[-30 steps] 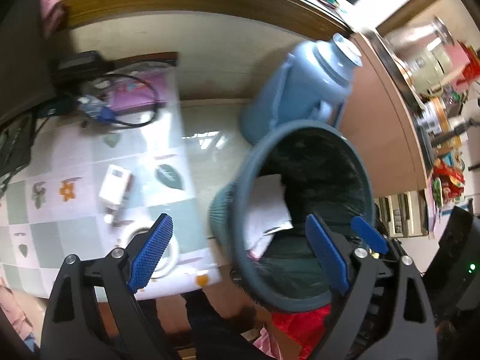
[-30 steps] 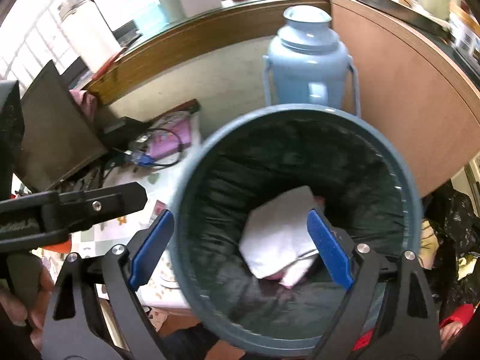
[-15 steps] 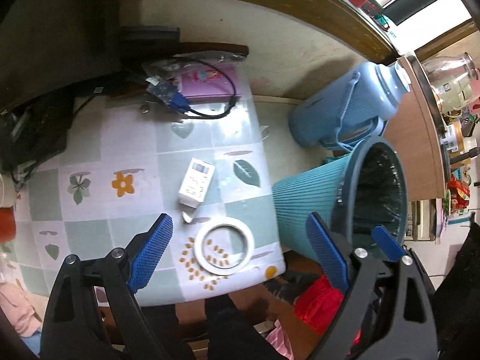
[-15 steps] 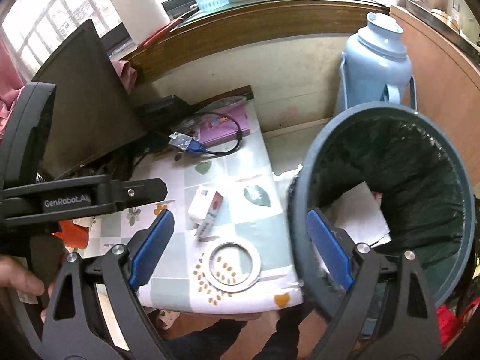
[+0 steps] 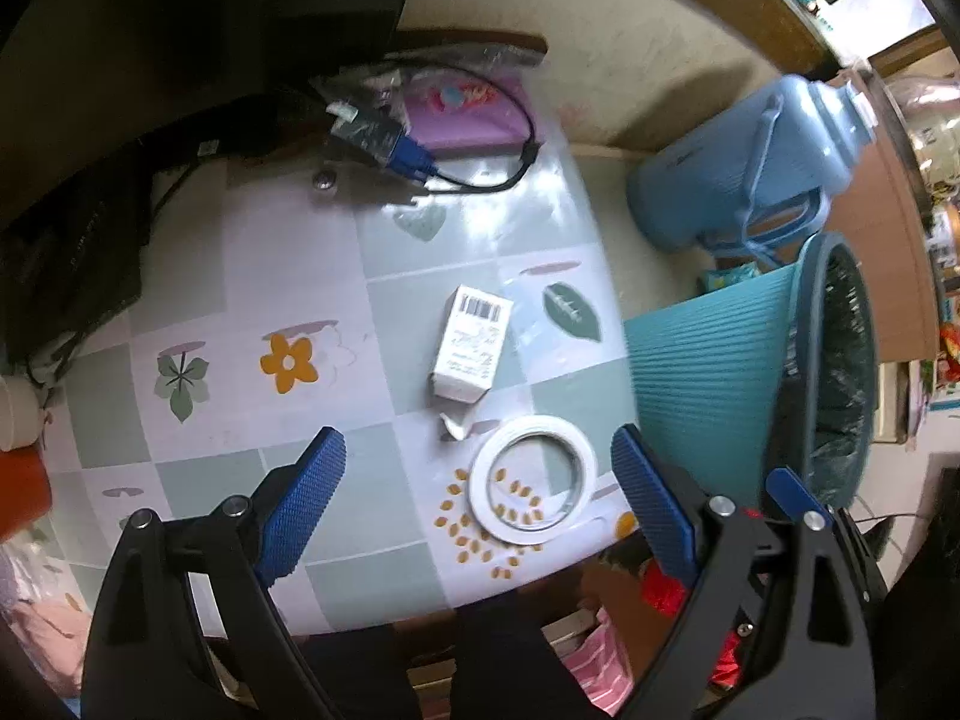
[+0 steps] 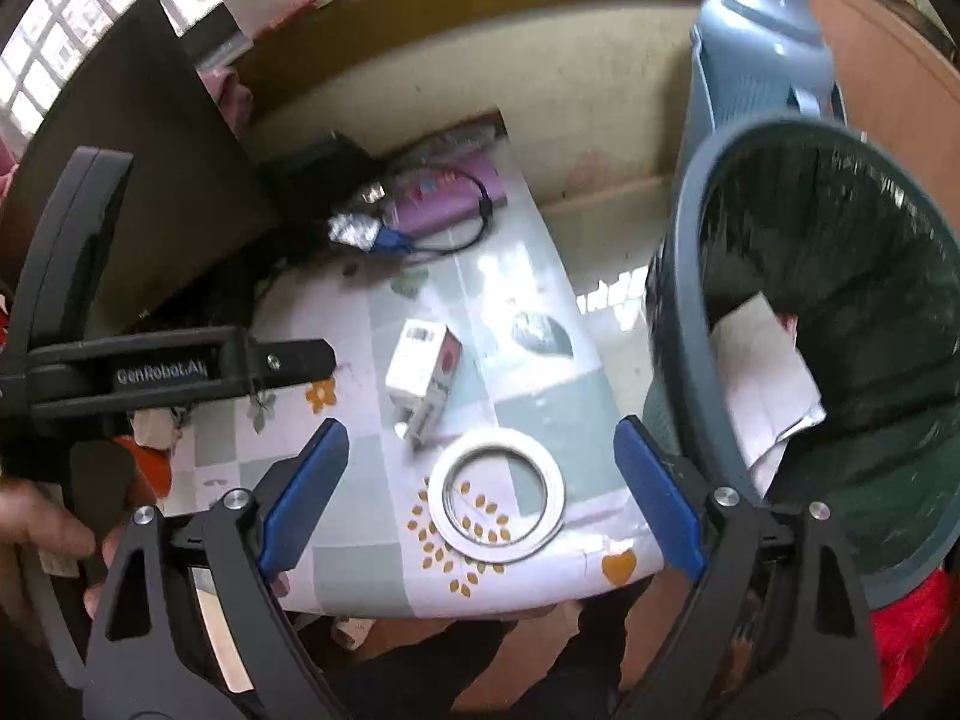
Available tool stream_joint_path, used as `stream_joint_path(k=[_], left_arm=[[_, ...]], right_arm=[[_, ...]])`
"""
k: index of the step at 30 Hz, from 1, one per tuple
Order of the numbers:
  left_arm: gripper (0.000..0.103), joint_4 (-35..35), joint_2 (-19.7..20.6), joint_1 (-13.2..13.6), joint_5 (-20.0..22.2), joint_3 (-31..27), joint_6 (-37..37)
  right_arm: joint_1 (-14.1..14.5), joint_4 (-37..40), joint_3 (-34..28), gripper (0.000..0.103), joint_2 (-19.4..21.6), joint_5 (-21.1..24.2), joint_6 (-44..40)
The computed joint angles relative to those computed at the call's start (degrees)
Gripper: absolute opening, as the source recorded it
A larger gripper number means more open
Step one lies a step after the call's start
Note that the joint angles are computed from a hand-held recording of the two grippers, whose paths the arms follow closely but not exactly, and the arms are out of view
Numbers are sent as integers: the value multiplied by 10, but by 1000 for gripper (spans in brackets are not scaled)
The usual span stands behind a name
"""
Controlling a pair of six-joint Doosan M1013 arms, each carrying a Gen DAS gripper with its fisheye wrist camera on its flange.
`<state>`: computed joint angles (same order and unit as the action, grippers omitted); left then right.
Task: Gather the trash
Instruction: 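Move both tools back over the white box and tape roll, then grasp the white box with the left tool while the right tool grasps the tape roll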
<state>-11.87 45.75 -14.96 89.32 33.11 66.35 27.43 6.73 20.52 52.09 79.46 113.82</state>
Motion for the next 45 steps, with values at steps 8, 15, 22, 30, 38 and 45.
stream_joint_path(k=[8,15,22,30,38,45], left_arm=[[88,9,28,-3,28,-16,22],[88,13,60,-5,52,-53,28],[88,16,99,-7,90,-99,37],[83,-6,124,-3,120,-116,29],[65,-15,126,-2,131,-105,29],[66,-1,137,-7,131,-126,31]], right_arm=[[12,-16,13,85,10,15,-34],[9,4,20,72,27,39,-27],[4,13,13,63,50,63,-2],[8,-14,-30,59,79,90,14],[15,-46,-46,25,89,102,3],[16,-50,-47,23,89,101,-2]])
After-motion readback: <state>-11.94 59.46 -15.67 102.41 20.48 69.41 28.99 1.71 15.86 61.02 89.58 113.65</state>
